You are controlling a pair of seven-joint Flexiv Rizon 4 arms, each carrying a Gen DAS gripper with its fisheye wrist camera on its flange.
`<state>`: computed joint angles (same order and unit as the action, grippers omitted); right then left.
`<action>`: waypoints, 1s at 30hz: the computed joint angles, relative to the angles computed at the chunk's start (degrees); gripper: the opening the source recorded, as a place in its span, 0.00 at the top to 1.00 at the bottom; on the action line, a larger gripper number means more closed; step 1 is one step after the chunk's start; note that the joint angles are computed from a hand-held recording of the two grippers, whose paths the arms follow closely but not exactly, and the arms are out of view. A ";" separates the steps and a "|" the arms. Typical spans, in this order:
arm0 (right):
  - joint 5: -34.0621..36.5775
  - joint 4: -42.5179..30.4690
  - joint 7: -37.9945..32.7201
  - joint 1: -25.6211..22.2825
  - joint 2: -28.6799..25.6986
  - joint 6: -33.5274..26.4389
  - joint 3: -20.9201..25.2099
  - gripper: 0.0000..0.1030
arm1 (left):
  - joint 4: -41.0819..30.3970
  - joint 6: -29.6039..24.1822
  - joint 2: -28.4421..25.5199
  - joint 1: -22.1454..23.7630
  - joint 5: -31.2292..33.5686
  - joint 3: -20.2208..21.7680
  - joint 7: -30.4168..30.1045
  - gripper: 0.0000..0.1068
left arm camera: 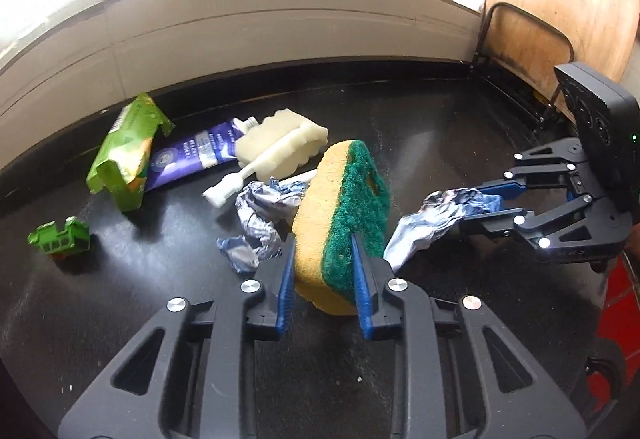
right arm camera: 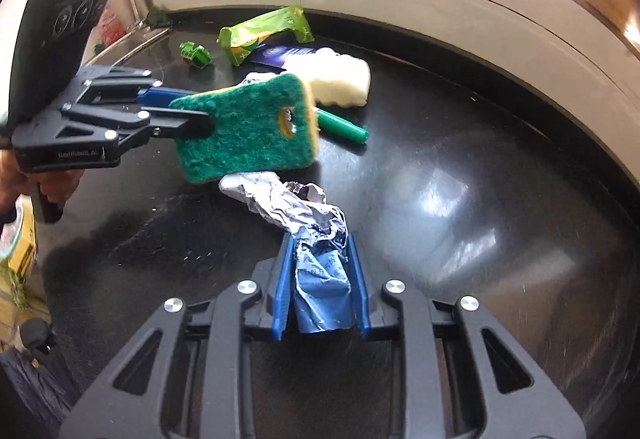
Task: Collect trash
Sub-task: 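Grasp the green-yellow sponge with the left tool while the right tool grasps the blue cloth, then carry both items over the bin and open both tools to drop them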
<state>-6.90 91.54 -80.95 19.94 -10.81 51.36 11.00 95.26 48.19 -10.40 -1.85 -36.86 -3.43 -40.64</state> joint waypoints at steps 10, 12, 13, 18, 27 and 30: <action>-8.49 7.11 11.57 1.47 7.42 1.16 0.62 0.75 | 8.35 2.41 10.96 -1.59 7.40 3.86 -9.79 0.79; -9.22 7.15 12.38 1.84 7.80 0.87 0.97 0.75 | 9.80 2.59 12.72 -1.52 8.52 4.62 -10.60 0.79; -9.47 7.02 12.70 2.03 7.92 0.63 1.12 0.75 | 10.59 2.90 13.60 -1.39 8.68 5.07 -11.17 0.79; -11.14 5.12 14.00 4.01 7.35 0.22 2.12 0.75 | 12.92 2.89 16.85 0.01 9.40 7.26 -12.41 0.79; -9.48 -8.66 10.49 13.32 -3.39 0.28 5.07 0.75 | 21.67 3.79 28.47 7.61 14.45 15.04 -14.44 0.79; -7.91 -17.02 7.64 18.41 -9.99 -1.47 6.43 0.75 | 25.60 3.63 33.96 12.90 19.69 18.34 -16.14 0.79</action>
